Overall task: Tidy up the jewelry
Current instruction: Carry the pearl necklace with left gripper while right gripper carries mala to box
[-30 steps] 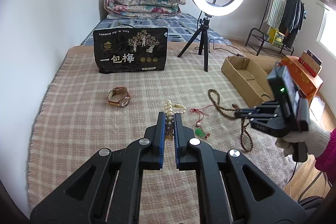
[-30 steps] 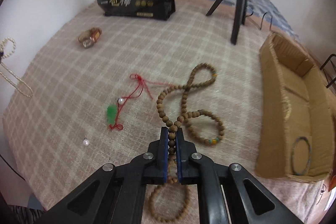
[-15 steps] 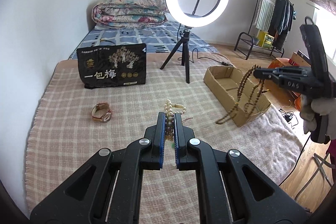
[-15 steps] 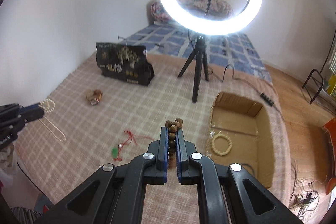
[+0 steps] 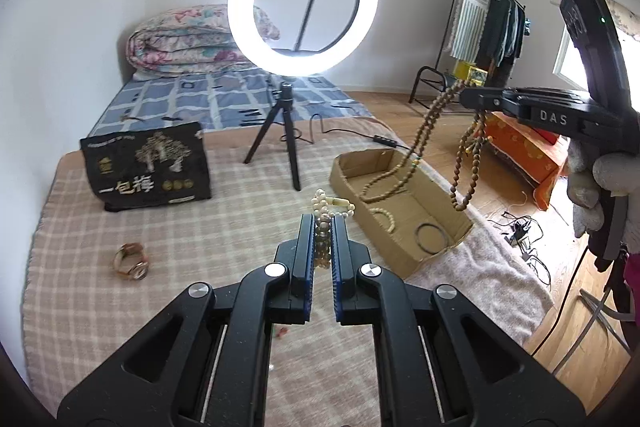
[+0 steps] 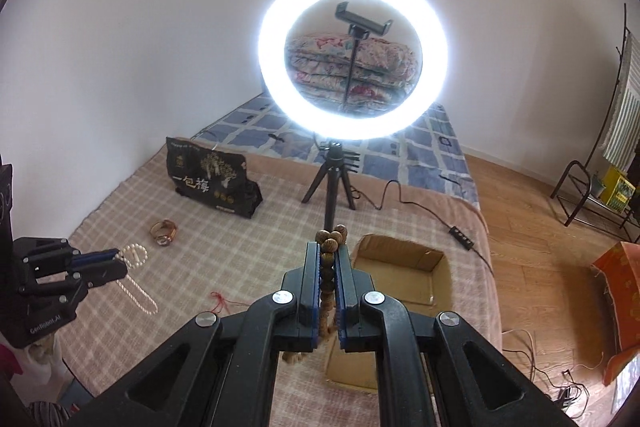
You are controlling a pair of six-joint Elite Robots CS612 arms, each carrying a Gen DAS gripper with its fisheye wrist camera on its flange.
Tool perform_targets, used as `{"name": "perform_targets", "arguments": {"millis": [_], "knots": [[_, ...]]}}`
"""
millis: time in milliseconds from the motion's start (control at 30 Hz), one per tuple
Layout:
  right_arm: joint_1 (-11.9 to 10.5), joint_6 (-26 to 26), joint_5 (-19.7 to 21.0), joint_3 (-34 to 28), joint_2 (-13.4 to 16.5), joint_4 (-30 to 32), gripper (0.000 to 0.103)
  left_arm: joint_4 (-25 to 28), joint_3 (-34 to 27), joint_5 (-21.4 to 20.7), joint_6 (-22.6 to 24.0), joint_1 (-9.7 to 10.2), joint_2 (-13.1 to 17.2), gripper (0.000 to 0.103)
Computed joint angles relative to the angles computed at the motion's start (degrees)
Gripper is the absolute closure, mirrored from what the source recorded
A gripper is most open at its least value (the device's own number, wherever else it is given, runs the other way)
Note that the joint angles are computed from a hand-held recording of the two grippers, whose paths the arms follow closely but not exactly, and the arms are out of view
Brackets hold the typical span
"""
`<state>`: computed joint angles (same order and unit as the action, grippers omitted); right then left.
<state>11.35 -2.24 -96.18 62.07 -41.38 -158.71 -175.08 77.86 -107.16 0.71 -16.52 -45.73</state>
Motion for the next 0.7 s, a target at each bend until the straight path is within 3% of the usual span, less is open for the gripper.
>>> {"name": "perform_targets", "arguments": {"millis": [233,700], "knots": [[-1.5,0.2,-1.9,-2.3,1.3,1.1,0.099,3.2,-5.0,-2.1,0.4,-1.95,2.8,0.098],[-5.2,4.3,-1.5,-6.6,5.5,4.2,0.099,10.5,-14.9,-4.5,0.6,-5.25,9.6,0.098]]}}
